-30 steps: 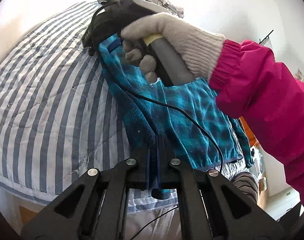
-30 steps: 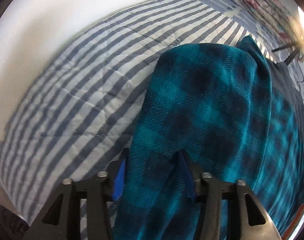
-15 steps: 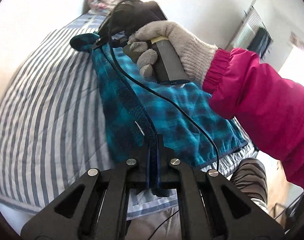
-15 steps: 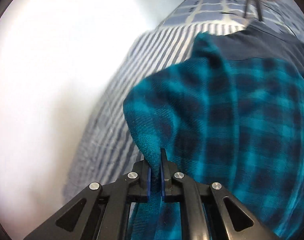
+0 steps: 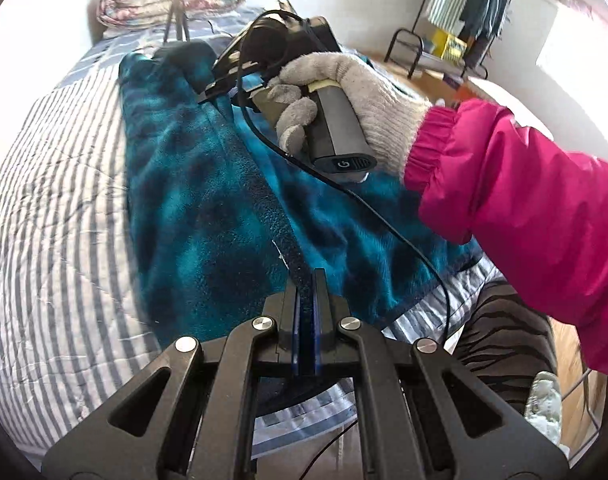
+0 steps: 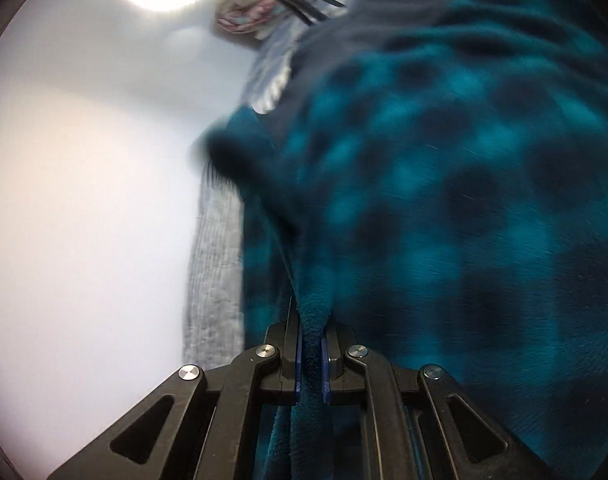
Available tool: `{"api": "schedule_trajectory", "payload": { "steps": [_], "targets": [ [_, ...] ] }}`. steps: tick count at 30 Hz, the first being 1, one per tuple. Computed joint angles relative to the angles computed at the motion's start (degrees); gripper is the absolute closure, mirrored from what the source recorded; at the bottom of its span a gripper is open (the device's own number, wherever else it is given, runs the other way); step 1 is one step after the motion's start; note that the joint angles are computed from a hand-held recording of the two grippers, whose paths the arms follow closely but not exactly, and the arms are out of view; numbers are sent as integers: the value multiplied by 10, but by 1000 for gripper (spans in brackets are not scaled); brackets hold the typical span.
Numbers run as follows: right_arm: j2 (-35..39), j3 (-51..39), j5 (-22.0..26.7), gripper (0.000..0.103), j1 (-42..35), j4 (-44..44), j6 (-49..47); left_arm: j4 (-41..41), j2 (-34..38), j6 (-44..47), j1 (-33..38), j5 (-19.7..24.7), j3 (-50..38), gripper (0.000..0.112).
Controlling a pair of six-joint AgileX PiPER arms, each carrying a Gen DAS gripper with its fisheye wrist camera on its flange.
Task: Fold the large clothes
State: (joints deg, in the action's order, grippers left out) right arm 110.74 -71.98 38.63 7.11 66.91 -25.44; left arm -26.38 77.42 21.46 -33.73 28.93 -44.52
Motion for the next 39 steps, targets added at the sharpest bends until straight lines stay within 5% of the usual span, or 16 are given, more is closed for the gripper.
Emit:
{"api": "schedule_trajectory", "payload": {
  "steps": [9,13,20,23,29,36,39],
  "targets": [
    [36,-108,9,98,37,-218,146,-30,21,-5,-19,-24,3,110],
    [12,-129,23,73,60,-329,232,-43,-34,30,-7,14,26,100],
    [-179,20,18,72,60,-312,176,-172,-194,192,208,173,93,100],
    [-262,94,8,73,87,-310,166,-212,-184,254,296,195,101,100],
    [-382,229,-18,74,190,-340,216,-267,-78,304,255,93,105,100],
    [-318,303,-81,84,286,-449,353,-287,15,327,162,-22,134,100],
    [-324,333,-111,86,278,-409,322,-319,22,356,154,-44,144,100]
  ]
}}
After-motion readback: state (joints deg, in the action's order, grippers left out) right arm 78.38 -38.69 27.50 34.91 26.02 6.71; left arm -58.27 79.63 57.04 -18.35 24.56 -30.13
